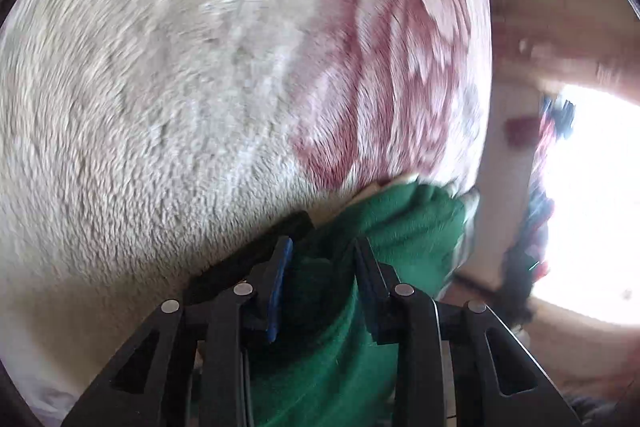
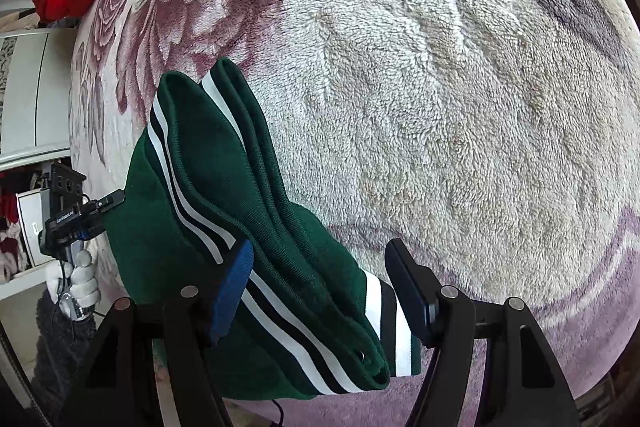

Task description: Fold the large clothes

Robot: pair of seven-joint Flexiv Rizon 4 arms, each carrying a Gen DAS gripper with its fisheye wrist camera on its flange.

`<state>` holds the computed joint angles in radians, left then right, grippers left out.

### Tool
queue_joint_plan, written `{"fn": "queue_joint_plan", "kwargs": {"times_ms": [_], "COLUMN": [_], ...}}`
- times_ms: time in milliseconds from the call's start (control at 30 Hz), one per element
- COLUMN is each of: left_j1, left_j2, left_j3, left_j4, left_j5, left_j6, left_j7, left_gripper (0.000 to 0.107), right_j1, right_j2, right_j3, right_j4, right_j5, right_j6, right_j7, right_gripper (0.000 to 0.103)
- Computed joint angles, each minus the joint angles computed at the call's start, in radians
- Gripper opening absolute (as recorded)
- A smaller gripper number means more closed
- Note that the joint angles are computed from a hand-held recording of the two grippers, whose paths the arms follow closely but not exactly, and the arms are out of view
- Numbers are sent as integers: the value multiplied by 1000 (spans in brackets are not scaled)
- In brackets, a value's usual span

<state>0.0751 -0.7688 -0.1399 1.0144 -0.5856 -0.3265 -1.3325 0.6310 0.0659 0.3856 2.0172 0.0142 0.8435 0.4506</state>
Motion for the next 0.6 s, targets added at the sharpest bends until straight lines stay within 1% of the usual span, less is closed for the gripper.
{"fn": "queue_joint_plan", "kwargs": {"times_ms": [33, 67, 100, 133, 167, 200, 233, 267, 333, 367, 433, 467, 500, 567, 600], "left_j1": [5, 10, 12, 13, 14, 6, -5, -14, -26, -40, -80, -102, -130, -143, -137], "left_j2": [4, 10, 19, 28, 44, 59, 89, 122, 150, 157, 172, 190, 213, 201, 196], "left_j3": [3, 2, 3, 3, 2, 9, 17, 19, 21, 24, 34, 40, 56, 52, 56], "left_j4": [16, 26, 27, 20, 17, 7, 15, 36, 55, 53, 76, 105, 150, 149, 146], "left_j5": [-24, -41, -41, -32, -22, 11, 44, 62, 89, 122, 201, 238, 261, 285, 269], "left_j6": [20, 34, 40, 42, 46, 51, 75, 100, 100, 87, 94, 115, 164, 174, 170], "left_j7": [-28, -41, -45, -39, -15, 12, 55, 102, 165, 196, 274, 315, 365, 366, 347], "left_gripper": [25, 26, 29, 29, 33, 51, 59, 60, 60, 60, 60, 60, 62, 64, 64], "right_j1": [2, 3, 3, 3, 6, 6, 7, 8, 11, 11, 12, 12, 12, 11, 10], "right_j2": [9, 14, 18, 26, 47, 53, 57, 59, 63, 60, 48, 40, 35, 25, 21], "right_j3": [4, 4, 2, 5, 11, 11, 11, 10, 11, 11, 9, 8, 8, 6, 7], "right_j4": [6, 6, 3, 3, 7, 5, 2, -2, -5, -6, -10, -10, -9, -13, -6], "right_j5": [11, 24, 33, 35, 41, 47, 54, 64, 88, 95, 110, 114, 119, 108, 80], "right_j6": [8, 14, 10, 0, -16, -28, -40, -52, -69, -68, -63, -51, -36, -28, -11], "right_j7": [-1, -13, -24, -23, -22, -29, -36, -46, -60, -63, -72, -73, -77, -88, -99], "right_gripper": [70, 70, 70, 70, 70, 70, 70, 70, 70, 70, 70, 70, 70, 70, 70]}}
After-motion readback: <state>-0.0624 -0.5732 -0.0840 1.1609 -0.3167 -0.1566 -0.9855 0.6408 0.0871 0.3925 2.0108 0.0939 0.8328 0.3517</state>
